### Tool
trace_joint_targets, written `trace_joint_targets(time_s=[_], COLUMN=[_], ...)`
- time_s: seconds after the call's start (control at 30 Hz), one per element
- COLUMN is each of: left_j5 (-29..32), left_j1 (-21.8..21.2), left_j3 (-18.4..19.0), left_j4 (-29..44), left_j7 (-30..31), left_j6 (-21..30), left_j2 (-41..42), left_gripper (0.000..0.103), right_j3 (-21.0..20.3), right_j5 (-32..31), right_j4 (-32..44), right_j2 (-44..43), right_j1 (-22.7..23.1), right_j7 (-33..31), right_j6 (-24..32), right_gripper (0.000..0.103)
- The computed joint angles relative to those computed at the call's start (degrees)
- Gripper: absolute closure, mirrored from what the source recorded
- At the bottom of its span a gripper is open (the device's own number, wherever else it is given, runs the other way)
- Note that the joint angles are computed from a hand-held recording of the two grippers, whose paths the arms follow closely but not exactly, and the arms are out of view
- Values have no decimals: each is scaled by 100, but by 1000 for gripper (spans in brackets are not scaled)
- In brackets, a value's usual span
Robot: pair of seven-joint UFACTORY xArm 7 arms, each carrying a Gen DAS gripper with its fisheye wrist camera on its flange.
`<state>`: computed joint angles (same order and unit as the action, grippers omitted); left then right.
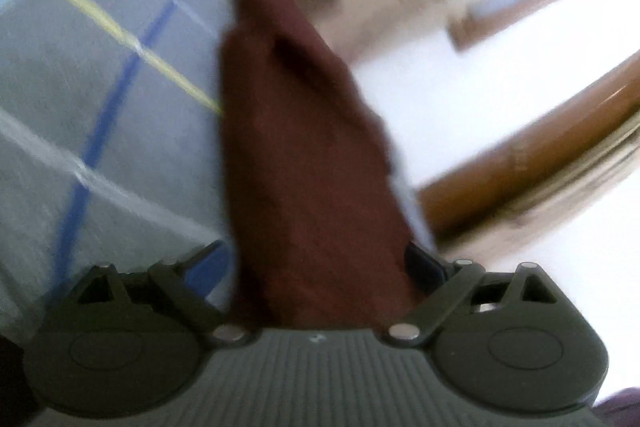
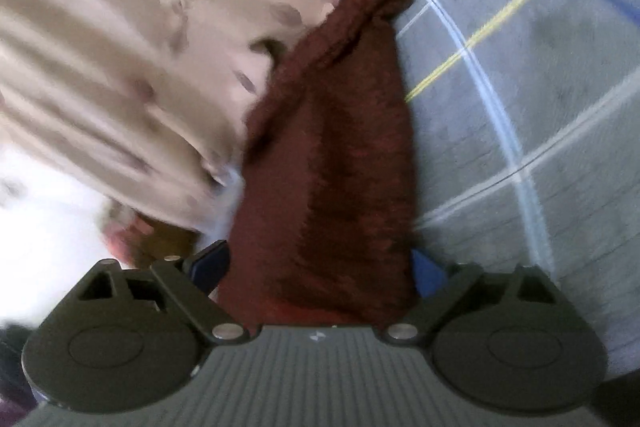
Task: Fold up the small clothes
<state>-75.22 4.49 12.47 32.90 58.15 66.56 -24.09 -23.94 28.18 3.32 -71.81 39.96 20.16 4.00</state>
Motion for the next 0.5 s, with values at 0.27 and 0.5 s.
trace_joint_targets(time_s=[0.27,0.5], left_j5=[-362,70], left_j1=[138,-131], left_j3=[-111,-782], left_j4=[407,166], left_j7=[-325,-617], left_j6=[666,-853], left_j2=[781,208], left_gripper=[8,94], right_j3=[-742,-206], right_j5=[2,230], right_j4=[510,311], right_j2=[666,750], right_j1=[633,176], right_j7=[-155,-291], right_j6=[-27,162], right_gripper=[36,77])
